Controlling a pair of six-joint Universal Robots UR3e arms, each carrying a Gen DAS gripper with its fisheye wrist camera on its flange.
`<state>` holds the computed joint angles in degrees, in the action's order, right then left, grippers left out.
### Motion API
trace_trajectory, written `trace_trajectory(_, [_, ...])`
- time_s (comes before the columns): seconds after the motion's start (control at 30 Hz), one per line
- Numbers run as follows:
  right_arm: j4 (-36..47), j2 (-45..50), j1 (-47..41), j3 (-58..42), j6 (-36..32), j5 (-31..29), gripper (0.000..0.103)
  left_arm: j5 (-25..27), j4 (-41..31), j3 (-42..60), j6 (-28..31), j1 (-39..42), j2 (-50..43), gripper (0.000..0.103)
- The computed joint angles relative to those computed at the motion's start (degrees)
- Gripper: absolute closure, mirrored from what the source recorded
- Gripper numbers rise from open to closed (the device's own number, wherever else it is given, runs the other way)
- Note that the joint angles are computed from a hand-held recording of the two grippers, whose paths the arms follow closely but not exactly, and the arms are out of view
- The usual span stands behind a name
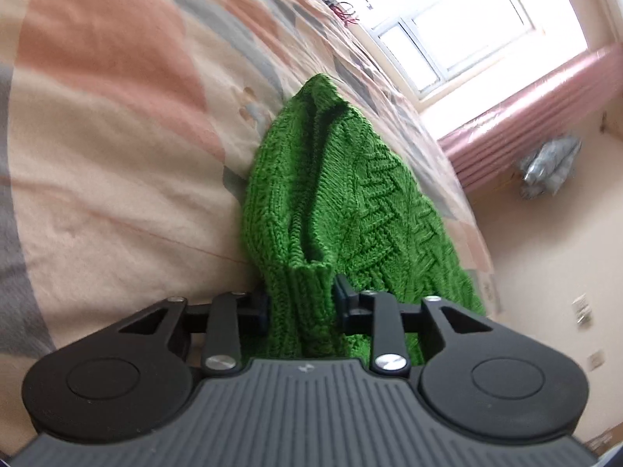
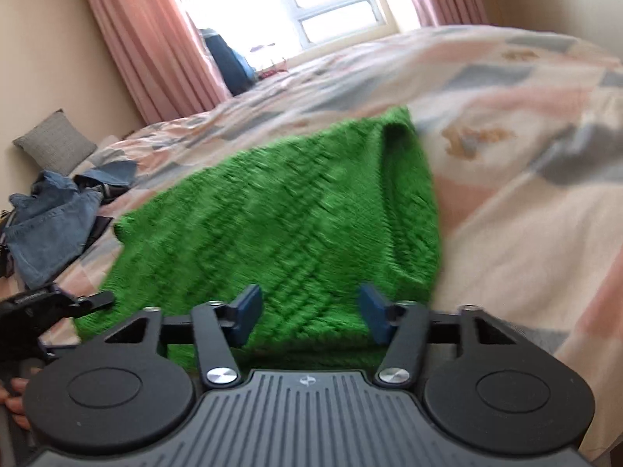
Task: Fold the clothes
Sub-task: 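Grasp the folded sweater's side edge with both grippers, then lift the side edge with both grippers and fold it across the sweater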
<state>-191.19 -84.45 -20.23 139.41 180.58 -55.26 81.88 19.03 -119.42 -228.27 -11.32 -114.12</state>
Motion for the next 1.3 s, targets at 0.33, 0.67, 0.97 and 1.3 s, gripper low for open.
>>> trace_trajectory(0.33, [-0.2,2.1,-7.7,2.7,0.9,10.8,0.062,33.0,-18.0,37.6,48.7,-24.1,-10.4,0.087])
trace_trajectory(0.67, [15.3,1.9,-25.6,1.8,0.9,33.0,0.058,24.5,-33.1,74.3,78.7,-32.2,-35.7,0.087])
trace_trajectory(0.97, [19.9,15.6,-22.5,-18.3,5.9,35.5,0.049,20.7,-36.5,77.7,74.2,-30.6,-38.1,0.087])
trace_trajectory(1.3, [27.1,40.9,-9.1,-64.2,16.0,32.5,0.010,19.4,-35.2,73.3,71.1,-29.8,-35.1,0.085])
